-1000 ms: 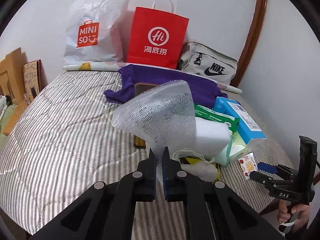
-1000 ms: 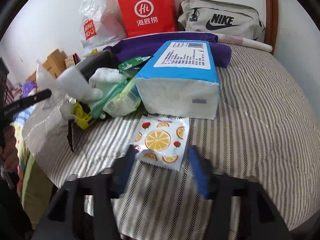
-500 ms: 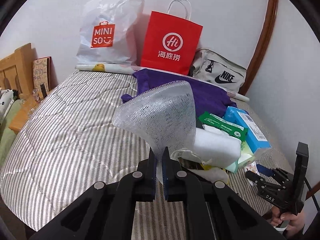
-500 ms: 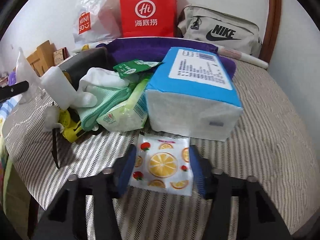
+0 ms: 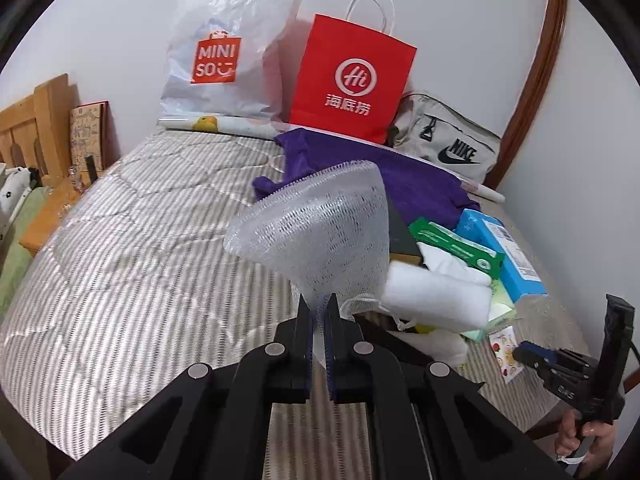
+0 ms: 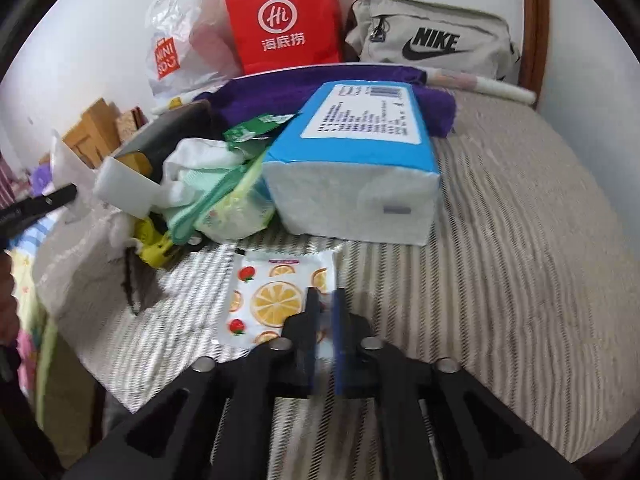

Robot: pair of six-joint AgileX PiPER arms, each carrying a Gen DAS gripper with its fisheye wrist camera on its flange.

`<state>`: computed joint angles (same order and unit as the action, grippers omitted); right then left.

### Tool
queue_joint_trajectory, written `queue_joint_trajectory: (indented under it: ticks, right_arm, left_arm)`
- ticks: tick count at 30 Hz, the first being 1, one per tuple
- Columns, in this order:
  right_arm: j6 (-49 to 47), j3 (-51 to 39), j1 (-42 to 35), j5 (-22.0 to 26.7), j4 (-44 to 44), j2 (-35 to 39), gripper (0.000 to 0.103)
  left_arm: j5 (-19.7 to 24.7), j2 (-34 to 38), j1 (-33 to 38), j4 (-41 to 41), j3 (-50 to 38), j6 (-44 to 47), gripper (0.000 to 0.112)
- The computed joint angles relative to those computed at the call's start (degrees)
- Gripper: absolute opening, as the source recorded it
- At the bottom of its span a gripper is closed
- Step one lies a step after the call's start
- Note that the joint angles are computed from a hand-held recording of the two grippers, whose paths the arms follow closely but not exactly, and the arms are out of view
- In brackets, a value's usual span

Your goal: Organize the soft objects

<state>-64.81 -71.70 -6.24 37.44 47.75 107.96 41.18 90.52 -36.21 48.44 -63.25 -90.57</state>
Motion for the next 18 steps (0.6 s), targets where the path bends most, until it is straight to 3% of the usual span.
queue_joint_trajectory:
  ticks: [1, 2, 7, 11, 13, 16, 18]
  right_arm:
    - [0.07, -0.20, -0.10, 0.94, 0.35, 0.11, 0.049]
    - [-0.52, 0.07, -0.06, 1.17, 1.40, 0.00, 0.060]
    - [-1.32, 1.91, 1.94, 0.39, 2.42, -0.85, 0.064]
    - [-2.72, 6.01, 5.82, -8.17, 2.08, -2.87, 0.068]
    - [-6.62, 9.19, 8.12, -14.32, 4.48, -3.99, 0.064]
    - [-8.11, 9.69, 7.94, -14.55, 6.01, -4.09, 0.061]
    - [-9.01, 9.79, 7.76, -14.88, 6.19, -4.19, 0.052]
  left_arm:
    - [0.48, -0.14, 0.02, -0.01, 0.12, -0.13, 0.006]
    - [1.08, -0.42, 0.03, 0.01, 0.40, -0.44, 0.006]
    - [1.54, -2.12, 0.73, 0.16, 2.47, -1.57, 0.006]
    - [1.20, -2.69, 0.93, 0.39, 3.21, -2.22, 0.006]
    - [0.89, -2.78, 1.00, 0.59, 3.33, -2.25, 0.006]
    - [0.50, -2.89, 1.03, 0.88, 3.63, -2.55, 0.006]
    - [0.75, -2.93, 0.94, 1.17, 3.89, -2.96, 0.006]
